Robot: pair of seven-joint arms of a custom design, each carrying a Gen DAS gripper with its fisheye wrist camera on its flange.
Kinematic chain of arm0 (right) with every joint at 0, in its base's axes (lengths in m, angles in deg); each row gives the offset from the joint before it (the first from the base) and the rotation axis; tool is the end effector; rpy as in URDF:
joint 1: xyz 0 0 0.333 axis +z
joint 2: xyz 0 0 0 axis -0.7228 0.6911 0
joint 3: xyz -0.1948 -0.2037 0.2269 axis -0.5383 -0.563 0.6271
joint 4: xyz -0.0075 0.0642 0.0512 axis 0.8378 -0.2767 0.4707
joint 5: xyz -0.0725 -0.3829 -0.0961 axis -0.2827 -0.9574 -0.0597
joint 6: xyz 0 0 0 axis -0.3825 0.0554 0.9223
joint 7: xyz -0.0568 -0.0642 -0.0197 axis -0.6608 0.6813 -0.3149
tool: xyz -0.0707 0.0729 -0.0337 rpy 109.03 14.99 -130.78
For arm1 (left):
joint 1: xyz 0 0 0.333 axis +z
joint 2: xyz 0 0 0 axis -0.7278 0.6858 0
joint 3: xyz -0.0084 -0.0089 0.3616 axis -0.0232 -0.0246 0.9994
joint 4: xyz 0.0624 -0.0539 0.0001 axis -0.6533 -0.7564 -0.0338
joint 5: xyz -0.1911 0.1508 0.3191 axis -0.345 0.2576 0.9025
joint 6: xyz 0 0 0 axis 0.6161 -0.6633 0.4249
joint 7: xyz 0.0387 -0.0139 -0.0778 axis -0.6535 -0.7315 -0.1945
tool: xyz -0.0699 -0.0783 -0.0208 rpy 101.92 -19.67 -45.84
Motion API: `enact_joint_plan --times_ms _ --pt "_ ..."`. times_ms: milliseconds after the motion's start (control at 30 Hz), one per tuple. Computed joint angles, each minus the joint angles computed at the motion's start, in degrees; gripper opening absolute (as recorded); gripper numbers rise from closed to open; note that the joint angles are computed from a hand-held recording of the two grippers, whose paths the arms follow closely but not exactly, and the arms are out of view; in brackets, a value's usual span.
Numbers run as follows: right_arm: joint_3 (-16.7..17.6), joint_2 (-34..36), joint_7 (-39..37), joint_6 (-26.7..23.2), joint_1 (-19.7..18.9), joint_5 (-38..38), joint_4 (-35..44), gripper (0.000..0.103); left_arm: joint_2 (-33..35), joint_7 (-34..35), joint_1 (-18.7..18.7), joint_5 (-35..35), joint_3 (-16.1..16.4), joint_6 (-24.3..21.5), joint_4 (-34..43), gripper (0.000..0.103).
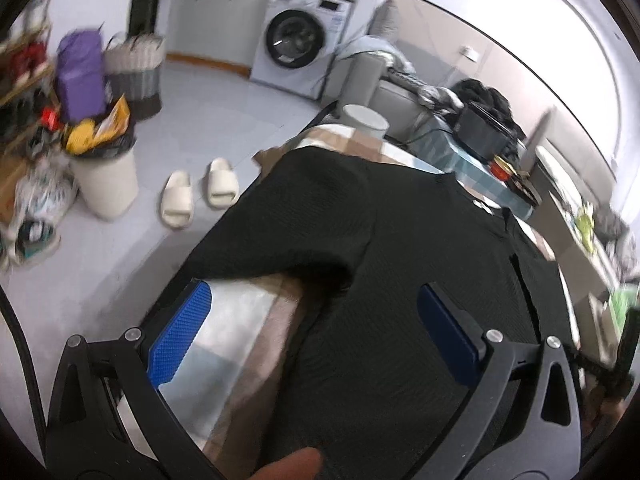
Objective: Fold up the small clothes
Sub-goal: 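Open the right tool and release the folded side onto the sweater, then grasp the unfolded sleeve with the left tool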
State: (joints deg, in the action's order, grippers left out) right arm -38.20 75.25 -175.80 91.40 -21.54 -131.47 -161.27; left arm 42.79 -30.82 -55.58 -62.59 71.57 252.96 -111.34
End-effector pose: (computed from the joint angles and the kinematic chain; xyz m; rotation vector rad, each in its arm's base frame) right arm 0.5976 0.2910 0.3225 -1.3865 2.3121 -0.5344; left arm 0.7367 -0.3034 0.3828 -1.8739 1.9104 -1.0727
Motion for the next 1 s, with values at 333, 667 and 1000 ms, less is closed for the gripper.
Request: enact_joint_plan --times_ms 333,667,1000 --pt "-0.9 -3.3 10.1 1.3 2.0 -8.0 -2.8 0.031 6.7 2.9 10.2 -11.6 -10.3 -2.9 4.8 0.089" --pt "0.5 -6.5 16.4 0.0 2.9 -12.7 -5.3 0.031 14.1 0.6 3.3 -14.3 -3.1 -12.9 19.8 0.066" --pt "2.2 -8.6 21.3 -1.0 2.5 -16.1 -7.5 0.031 8.1 2.7 11.2 -19.0 -12.0 -6.1 6.1 0.067"
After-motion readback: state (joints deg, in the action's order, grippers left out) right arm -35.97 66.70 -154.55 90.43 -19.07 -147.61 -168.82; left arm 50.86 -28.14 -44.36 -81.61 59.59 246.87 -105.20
